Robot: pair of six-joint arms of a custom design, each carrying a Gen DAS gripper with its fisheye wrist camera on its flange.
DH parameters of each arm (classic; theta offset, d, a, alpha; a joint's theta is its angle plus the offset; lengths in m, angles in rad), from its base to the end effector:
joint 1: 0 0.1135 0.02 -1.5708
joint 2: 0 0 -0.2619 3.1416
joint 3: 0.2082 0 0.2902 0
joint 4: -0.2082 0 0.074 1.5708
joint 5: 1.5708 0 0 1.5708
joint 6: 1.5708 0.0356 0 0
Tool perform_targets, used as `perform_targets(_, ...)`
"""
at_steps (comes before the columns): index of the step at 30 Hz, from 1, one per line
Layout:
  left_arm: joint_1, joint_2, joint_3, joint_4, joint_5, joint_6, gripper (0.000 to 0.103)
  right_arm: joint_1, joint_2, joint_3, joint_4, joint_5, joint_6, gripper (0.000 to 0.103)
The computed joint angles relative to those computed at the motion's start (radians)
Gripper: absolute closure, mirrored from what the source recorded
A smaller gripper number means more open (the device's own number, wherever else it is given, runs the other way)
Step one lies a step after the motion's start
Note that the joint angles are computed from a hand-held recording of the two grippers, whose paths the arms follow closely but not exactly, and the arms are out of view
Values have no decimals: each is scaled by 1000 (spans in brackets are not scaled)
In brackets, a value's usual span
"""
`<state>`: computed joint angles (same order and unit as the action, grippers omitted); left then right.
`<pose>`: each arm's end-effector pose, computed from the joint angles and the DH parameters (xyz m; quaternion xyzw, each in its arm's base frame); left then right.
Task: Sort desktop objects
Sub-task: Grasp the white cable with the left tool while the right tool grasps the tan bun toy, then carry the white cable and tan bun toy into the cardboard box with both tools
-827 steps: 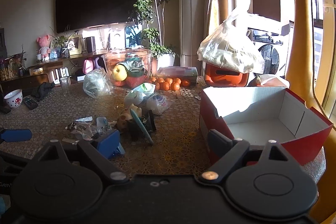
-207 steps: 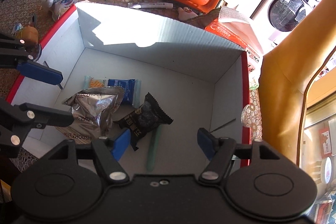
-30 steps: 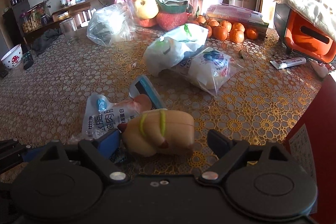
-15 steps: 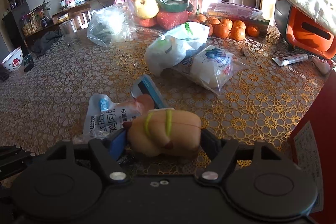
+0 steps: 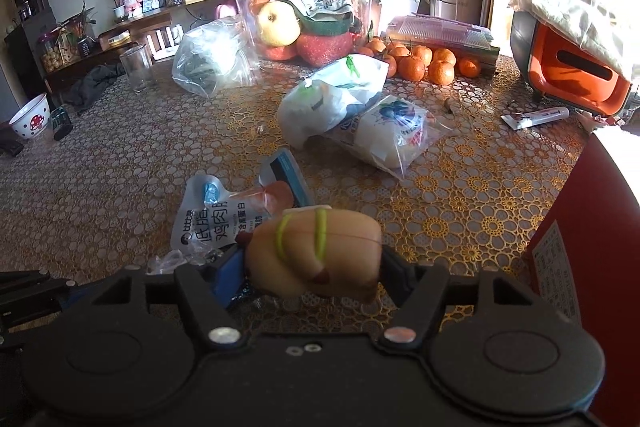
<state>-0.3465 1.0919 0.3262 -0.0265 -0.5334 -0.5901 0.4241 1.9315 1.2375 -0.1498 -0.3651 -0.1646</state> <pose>0.2122 -0.0574 0.1179 -0.2077 0.8737 0.0523 0.4368 0.3961 0.1928 0.1429 -0.3284 0.8609 0.2135 0.3247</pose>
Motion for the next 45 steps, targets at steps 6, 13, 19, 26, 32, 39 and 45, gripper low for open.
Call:
perform_targets(6,-52,-70,8,-91,-51,-44,95,-15,-72,-58,-8,-13,-11,34)
perform_targets(13,-124,-131,26,-198,-113,-112,95,-44,-161,-126,-49,-42,-21,34)
perform_targets(19,-192,-174,56,-294,-163,-171,95,-72,-259,-195,-85,-59,-56,35)
perform_targets(26,-290,-173,119,-378,-235,-221,95,-121,-365,-252,-143,-98,-87,35)
perform_targets(32,-362,-141,188,-410,-266,-228,95,-181,-455,-283,-204,-134,-125,35)
perform_targets(39,-423,-68,268,-410,-295,-218,95,-273,-529,-286,-275,-195,-185,35)
perform_targets(45,-447,-1,346,-393,-311,-174,95,-362,-538,-248,-326,-239,-238,35)
